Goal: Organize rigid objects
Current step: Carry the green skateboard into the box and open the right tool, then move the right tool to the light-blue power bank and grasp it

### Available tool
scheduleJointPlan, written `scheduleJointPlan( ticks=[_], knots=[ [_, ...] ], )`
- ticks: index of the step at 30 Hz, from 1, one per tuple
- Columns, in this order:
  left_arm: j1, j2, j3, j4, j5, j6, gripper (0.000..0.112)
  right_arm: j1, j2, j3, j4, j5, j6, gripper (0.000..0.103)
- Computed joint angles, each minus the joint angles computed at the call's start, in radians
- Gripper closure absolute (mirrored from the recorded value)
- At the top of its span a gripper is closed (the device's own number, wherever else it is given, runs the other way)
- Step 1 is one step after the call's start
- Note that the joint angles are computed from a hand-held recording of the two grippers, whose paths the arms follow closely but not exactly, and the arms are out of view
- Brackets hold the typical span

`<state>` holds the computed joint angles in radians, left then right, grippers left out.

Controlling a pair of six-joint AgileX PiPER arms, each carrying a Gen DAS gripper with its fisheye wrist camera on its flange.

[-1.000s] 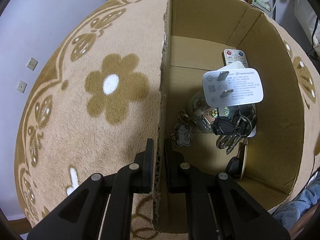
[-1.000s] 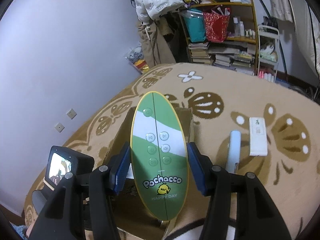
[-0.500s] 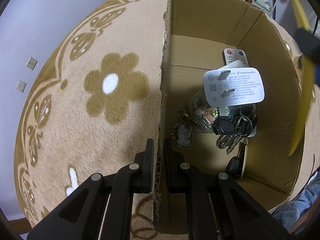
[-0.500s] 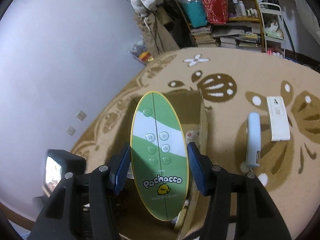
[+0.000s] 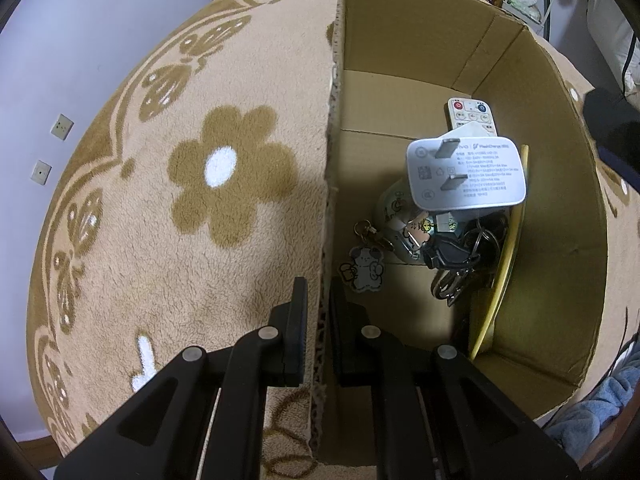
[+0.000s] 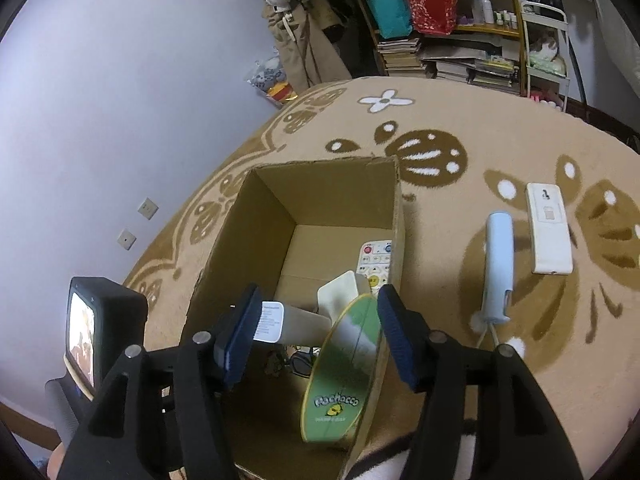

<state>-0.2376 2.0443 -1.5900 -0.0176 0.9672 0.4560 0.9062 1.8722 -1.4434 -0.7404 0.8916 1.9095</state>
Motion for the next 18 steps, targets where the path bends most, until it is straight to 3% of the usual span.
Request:
scheduleJointPlan(
  ticks=[4,9,18],
  knots=[
    [-0.001,0.002,-0.003,0.003,0.001,-0.002,0.102,0.025,-0.010,-0.012,-0.040,0.090,0.013,0.019],
    [-0.007,-0.001,0.000,0.014,-0.003,-0.008,0.102,0.029,-0.037,0.031,-0.094,0.129,0.054,0.008],
    [-0.005,0.005,-0.009,0.015,0.002,-0.006,0.102,-0.003,-0.130,0.191,-0.099,0.142,0.152,0.006]
  ],
)
